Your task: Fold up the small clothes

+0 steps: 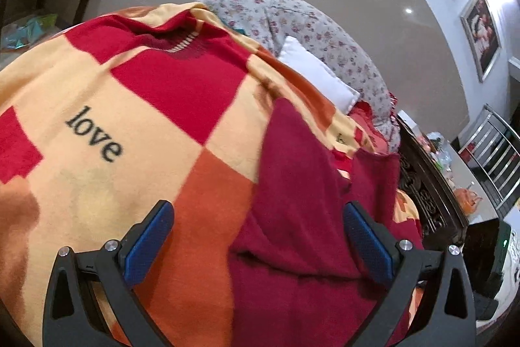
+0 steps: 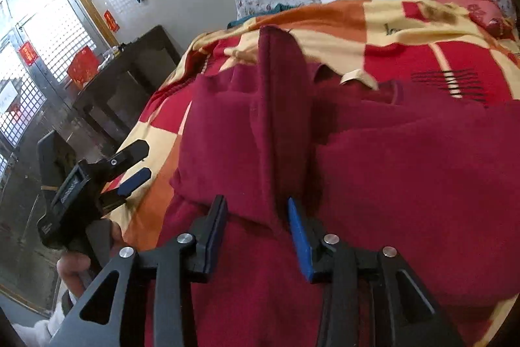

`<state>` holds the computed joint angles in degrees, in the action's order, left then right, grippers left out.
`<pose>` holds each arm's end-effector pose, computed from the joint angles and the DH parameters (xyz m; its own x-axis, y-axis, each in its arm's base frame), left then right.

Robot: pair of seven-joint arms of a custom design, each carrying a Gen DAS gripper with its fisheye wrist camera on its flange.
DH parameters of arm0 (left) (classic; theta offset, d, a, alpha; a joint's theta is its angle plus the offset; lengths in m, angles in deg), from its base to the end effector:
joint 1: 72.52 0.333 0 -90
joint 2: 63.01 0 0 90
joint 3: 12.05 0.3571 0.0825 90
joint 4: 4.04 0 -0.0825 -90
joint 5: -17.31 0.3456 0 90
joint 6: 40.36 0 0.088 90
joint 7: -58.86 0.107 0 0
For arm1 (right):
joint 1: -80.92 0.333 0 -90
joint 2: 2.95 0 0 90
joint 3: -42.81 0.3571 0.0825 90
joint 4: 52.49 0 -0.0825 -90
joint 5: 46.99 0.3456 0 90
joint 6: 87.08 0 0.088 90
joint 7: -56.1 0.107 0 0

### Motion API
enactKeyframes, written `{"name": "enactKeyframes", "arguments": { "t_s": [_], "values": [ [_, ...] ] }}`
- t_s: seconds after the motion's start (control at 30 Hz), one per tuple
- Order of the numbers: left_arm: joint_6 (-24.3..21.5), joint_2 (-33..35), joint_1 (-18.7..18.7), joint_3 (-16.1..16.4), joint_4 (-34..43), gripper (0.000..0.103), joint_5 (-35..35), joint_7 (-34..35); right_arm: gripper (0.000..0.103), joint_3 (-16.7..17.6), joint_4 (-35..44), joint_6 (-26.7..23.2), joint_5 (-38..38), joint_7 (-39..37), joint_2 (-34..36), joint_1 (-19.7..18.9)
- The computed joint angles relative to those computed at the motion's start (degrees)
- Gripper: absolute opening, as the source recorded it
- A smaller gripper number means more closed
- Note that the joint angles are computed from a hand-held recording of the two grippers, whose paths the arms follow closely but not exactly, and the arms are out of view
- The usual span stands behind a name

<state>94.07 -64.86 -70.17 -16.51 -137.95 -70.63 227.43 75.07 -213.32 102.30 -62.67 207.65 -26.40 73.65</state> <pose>0.4838 -0.0329 0.4296 -0.4287 -0.6790 0.5959 -0.7679 -0.0736 -0.6363 0.3213 0.1976 0.4654 -0.1117 -0.9104 -0.3985 -0.6784 0.3628 -0.6388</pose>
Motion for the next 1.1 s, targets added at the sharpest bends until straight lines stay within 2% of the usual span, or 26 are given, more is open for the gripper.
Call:
{"name": "enactKeyframes", "arguments": {
  "t_s": [0.03, 0.1, 0.13, 0.17, 0.23, 0.3, 0.33, 0.37, 0.43, 0.47, 0.5, 0.6, 0.7, 0.77, 0.83, 0.9, 0.97, 1.0, 1.03, 1.07, 1.1],
  "values": [
    [0.4, -0.4, -0.2, -0.2, -0.3, 0.103, -0.3, 0.7, 0.055, 0.6, -1.1, 0.8, 0.5, 0.6, -2.1, -0.9],
    [1.0, -1.0, -0.5, -0.3, -0.9, 0.103, -1.0, 2.2, 0.076, 3.7, -2.0, 1.9, 1.2, 1.0, -5.2, -4.6],
    [0.8, -1.0, -0.5, -0.2, -1.0, 0.103, -1.0, 2.7, 0.077, 6.4, -1.4, 2.2, 1.4, 1.0, -6.1, -7.7],
    [0.6, -1.0, -0.5, -0.2, -1.0, 0.103, -0.9, 2.8, 0.077, 7.5, -1.0, 2.4, 1.3, 0.7, -6.1, -9.2],
    [0.4, -0.5, -0.4, 0.0, -0.6, 0.103, -0.7, 2.3, 0.077, 13.2, 1.8, 3.1, 1.0, 0.0, -3.3, -15.8],
    [0.2, -0.2, -0.1, 0.3, -0.3, 0.103, -0.7, 1.8, 0.077, 17.0, 3.8, 5.7, 1.1, -1.1, -0.3, -19.7],
    [-0.1, -0.1, 0.1, 0.4, -0.1, 0.103, -0.8, 1.7, 0.077, 17.8, 4.6, 7.6, 0.8, -2.7, 2.4, -19.9],
    [-0.5, 0.0, 0.4, 0.7, 0.0, 0.103, -0.9, 1.5, 0.077, 16.9, 5.3, 8.0, 0.4, -4.0, 4.5, -18.5],
    [-1.8, 0.5, 1.1, 1.1, 0.6, 0.103, -1.0, 0.4, 0.077, 12.7, 5.2, 10.7, -1.4, -5.4, 7.9, -12.7],
    [-2.5, 0.6, 1.3, 1.1, 0.7, 0.103, -1.0, 0.0, 0.077, 9.1, 4.6, 12.3, -3.2, -5.2, 8.8, -8.9],
    [-3.2, 0.7, 1.5, 1.2, 0.8, 0.103, -0.8, -0.2, 0.077, 7.2, 4.0, 12.6, -3.8, -4.9, 8.8, -6.5],
    [-4.2, 0.2, 1.4, 0.7, 0.4, 0.103, 0.0, 1.2, 0.077, 7.0, 0.9, 12.2, 0.1, -4.9, 4.9, -4.7],
    [-2.9, -0.4, 0.6, 0.0, -0.1, 0.103, 1.6, 2.4, 0.077, 2.2, -3.2, 14.2, 2.8, -2.5, 2.0, 0.2],
    [-1.9, -1.0, 0.1, -0.3, -0.6, 0.103, 3.2, 2.9, 0.077, 0.4, -5.4, 13.7, 4.4, -2.2, -0.6, 2.4],
    [2.0, -1.7, -1.0, -1.3, -1.1, 0.103, 7.7, 1.2, 0.077, 1.3, -6.6, 12.7, 7.0, -2.7, -2.8, 2.5],
    [4.6, -1.7, -1.9, -1.7, -1.7, 0.103, 11.3, -2.0, 0.077, -0.2, -7.7, 12.0, 8.2, -3.2, -3.9, 4.5],
    [2.8, -1.4, -2.2, -1.3, -1.8, 0.097, 14.9, -5.8, 0.078, -1.1, -8.6, 12.3, 9.6, -3.7, -4.3, 6.1],
    [2.8, -1.7, -2.4, -1.3, -2.1, 0.086, 15.2, -6.0, 0.080, -1.5, -8.9, 12.8, 10.3, -4.1, -4.3, 6.7],
    [4.0, -2.1, -2.8, -1.5, -2.6, 0.076, 15.1, -5.3, 0.081, -1.4, -9.1, 13.1, 11.1, -4.4, -4.2, 6.9],
    [6.1, -2.8, -3.4, -1.9, -3.3, 0.071, 14.5, -3.7, 0.081, -0.9, -9.2, 13.0, 12.0, -4.9, -4.3, 6.9],
    [8.0, -3.4, -4.0, -2.3, -4.0, 0.062, 13.7, -1.6, 0.081, -0.4, -9.3, 13.3, 12.7, -5.3, -4.4, 6.8]
  ]
}}
